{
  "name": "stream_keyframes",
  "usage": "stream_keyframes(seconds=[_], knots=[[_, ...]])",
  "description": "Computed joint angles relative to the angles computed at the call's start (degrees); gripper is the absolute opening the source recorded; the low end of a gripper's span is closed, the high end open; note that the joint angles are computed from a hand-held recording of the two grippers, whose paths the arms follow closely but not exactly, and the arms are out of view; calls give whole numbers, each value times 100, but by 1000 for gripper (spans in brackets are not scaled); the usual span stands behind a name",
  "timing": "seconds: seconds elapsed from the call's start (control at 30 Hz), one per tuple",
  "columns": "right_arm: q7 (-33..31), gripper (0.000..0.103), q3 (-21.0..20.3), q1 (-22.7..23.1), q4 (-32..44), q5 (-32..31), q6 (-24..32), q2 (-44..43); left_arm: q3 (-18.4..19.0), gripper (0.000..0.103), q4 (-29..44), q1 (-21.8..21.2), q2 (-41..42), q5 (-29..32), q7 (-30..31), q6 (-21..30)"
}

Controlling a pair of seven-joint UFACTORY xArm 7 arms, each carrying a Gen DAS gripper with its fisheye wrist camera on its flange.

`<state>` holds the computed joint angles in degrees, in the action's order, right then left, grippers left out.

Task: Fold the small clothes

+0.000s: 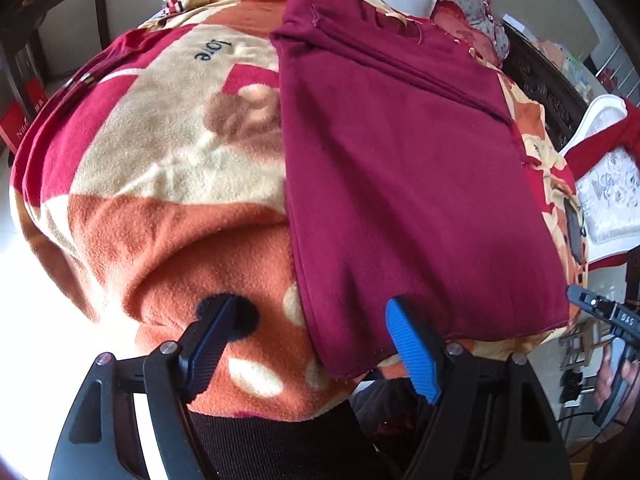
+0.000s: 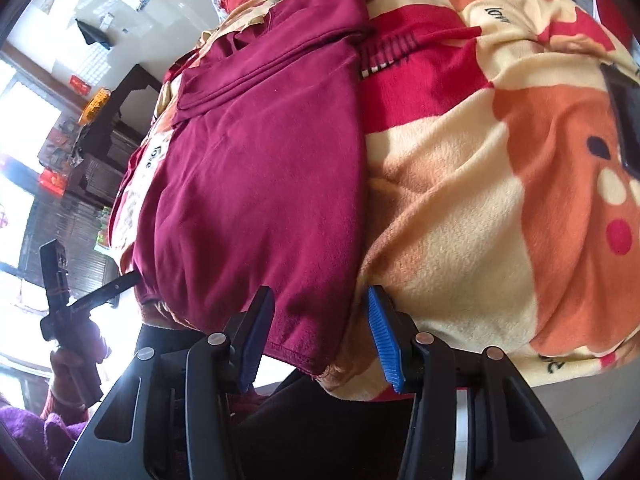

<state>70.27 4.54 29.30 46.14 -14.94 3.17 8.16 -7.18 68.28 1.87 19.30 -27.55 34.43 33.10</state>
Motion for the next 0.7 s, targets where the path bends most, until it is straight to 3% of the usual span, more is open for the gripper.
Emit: stream_keyframes(seconds=[0.47,0.7], knots=[[-620,29,230,-130,217,439,184,157,-10,81,-111,-138,23,345,-194,-186],[-294,29,-133,197,246,23,108,208,-28,81,-84,-121,57,310,-214,-176]])
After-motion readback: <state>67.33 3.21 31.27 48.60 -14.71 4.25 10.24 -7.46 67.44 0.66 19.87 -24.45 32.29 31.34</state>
